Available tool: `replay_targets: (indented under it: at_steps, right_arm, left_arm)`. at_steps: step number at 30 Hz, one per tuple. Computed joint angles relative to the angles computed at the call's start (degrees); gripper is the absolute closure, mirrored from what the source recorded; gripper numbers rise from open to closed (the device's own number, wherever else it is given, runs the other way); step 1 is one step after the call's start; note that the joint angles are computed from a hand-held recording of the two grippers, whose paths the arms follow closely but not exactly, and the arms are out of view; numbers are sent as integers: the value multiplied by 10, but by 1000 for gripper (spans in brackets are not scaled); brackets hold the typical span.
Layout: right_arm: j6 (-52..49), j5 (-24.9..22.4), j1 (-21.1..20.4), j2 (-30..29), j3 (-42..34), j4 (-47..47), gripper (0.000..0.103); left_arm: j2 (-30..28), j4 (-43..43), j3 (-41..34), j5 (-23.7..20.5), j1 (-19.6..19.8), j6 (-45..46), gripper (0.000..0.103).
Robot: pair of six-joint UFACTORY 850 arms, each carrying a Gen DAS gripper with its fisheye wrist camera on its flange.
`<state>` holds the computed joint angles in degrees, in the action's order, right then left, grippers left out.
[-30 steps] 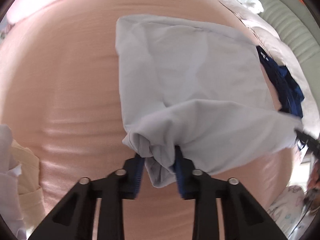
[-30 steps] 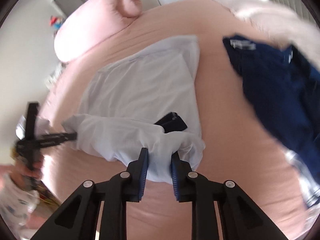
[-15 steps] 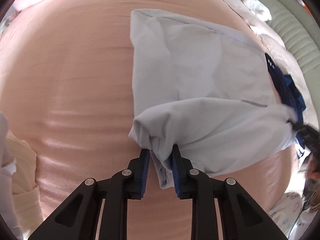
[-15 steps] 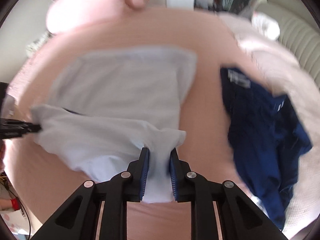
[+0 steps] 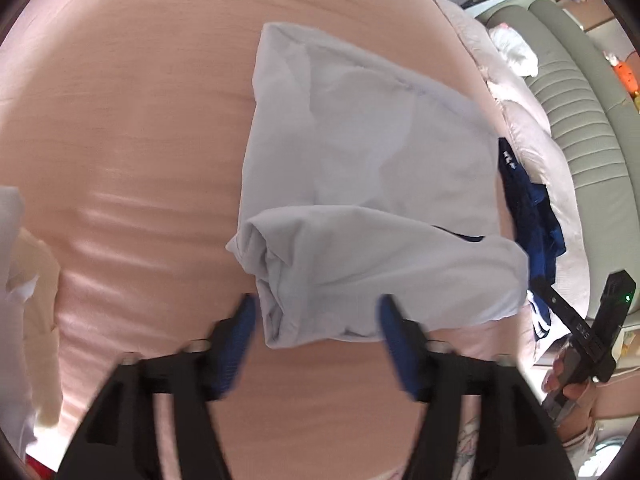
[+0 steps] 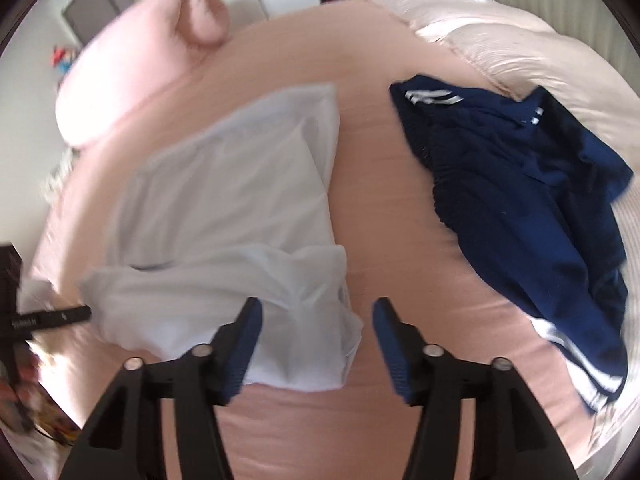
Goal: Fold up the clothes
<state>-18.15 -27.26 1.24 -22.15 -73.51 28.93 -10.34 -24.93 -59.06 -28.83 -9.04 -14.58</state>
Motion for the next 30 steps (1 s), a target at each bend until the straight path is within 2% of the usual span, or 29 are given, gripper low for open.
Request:
replay_targets:
  at_steps: [1,3,6,11,13,14,15,16,20,24,27,30]
  right_arm:
    - [-1,3,-1,10,7,15,36]
    - [-14,4,-1,24,20,43,35]
    - [15,27,12,41,43,1,35]
    - [30,50,35,54,72,-46,35]
    - [82,81,48,53,80,-122,36]
    - [113,80,54,48,76,-167,38]
    - [144,77,59,42,71,-211,42]
    - [178,75,63,36,68,-253,51]
    - [233,70,72,26,60,-323,62]
    - [346,42,76,3,38,-437,62]
    - [307,39,64,-12,26,-381,62]
    - [307,38,63,-15,25,-380,60]
  left_arm:
    - [6,28,2,2,-7,-27,29]
    - [17,58,11,7,-18,-53,29]
    - [12,77,13,9,-23,-76,29]
    - [-35,169,-16,30,-47,-174,29]
    - [-41,200,-15,37,-51,-200,29]
    - [-43,223,-13,41,-52,-223,29]
    - [-44,244,-12,41,-52,-243,30]
    - [-47,270,-12,41,-53,-266,30]
    - [-61,406,-19,28,-58,-372,30]
    - [-71,405,-23,29,-43,-352,29]
    - [-79,420,-31,19,-38,-353,24]
    - [-85,437,-43,-3,-43,-366,23]
